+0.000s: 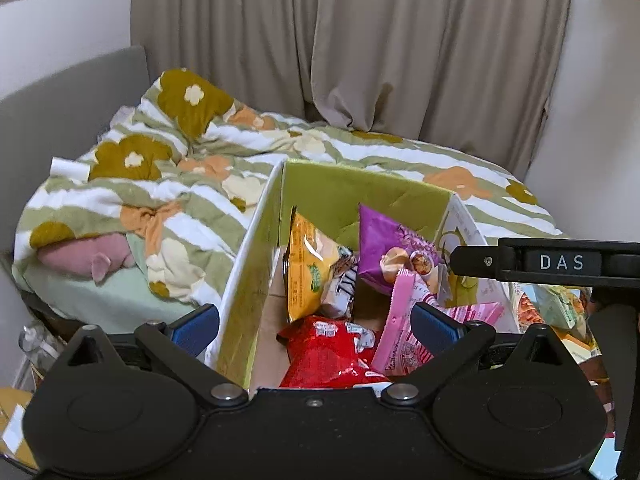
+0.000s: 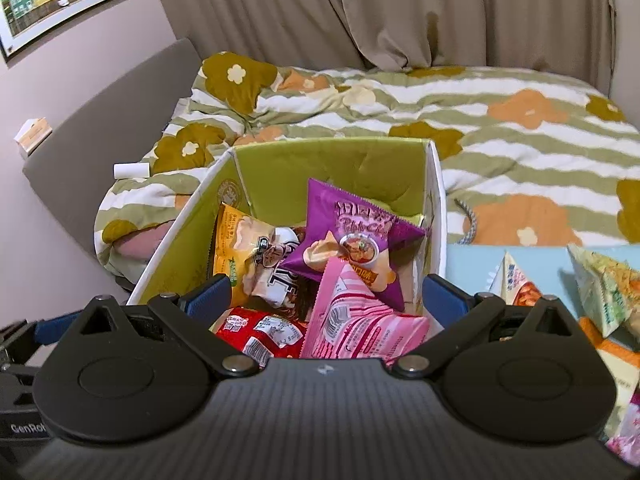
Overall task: Organize snacks
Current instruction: 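Grasp a white printed bag with the left tool while the right grasps a brown bag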
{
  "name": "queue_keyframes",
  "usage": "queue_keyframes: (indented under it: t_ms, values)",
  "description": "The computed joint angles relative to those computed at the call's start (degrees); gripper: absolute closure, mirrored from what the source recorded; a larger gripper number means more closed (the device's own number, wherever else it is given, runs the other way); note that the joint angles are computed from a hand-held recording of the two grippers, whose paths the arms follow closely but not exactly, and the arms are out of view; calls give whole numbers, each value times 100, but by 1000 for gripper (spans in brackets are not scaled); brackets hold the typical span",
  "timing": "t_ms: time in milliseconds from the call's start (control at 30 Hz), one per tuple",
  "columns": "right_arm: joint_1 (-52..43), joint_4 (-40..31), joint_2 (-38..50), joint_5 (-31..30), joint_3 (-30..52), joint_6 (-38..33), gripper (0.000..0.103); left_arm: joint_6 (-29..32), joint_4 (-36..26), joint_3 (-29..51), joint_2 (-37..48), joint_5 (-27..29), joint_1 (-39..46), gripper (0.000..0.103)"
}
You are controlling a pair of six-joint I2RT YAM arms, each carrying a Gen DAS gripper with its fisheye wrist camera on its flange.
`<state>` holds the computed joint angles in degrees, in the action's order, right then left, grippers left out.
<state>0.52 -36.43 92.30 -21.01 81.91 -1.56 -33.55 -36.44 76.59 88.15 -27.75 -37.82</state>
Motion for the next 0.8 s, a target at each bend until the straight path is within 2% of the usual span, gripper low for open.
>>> queue_keyframes:
  t_ms: [200,300,467,667,800]
  values:
    - [-206,-143,-371,-99,-12,-88,0,189,59,91,-174,-352,-291,0]
    - [-412,-508,-539,-116,127,-146,0,426,230,85,-247,-533,-442,0]
    - [-987,-657,-1110,-197,-102,-238,0,784,557,185,-241,-683,-749,0]
    - [-2042,-789,-1658,-325,-325,-779,0,1159,794,469,104,-873,-1231,0]
    - [-2871,-948,-1664,-580,-302,-1313,0,1240,807,776,495,-828,-1606,0]
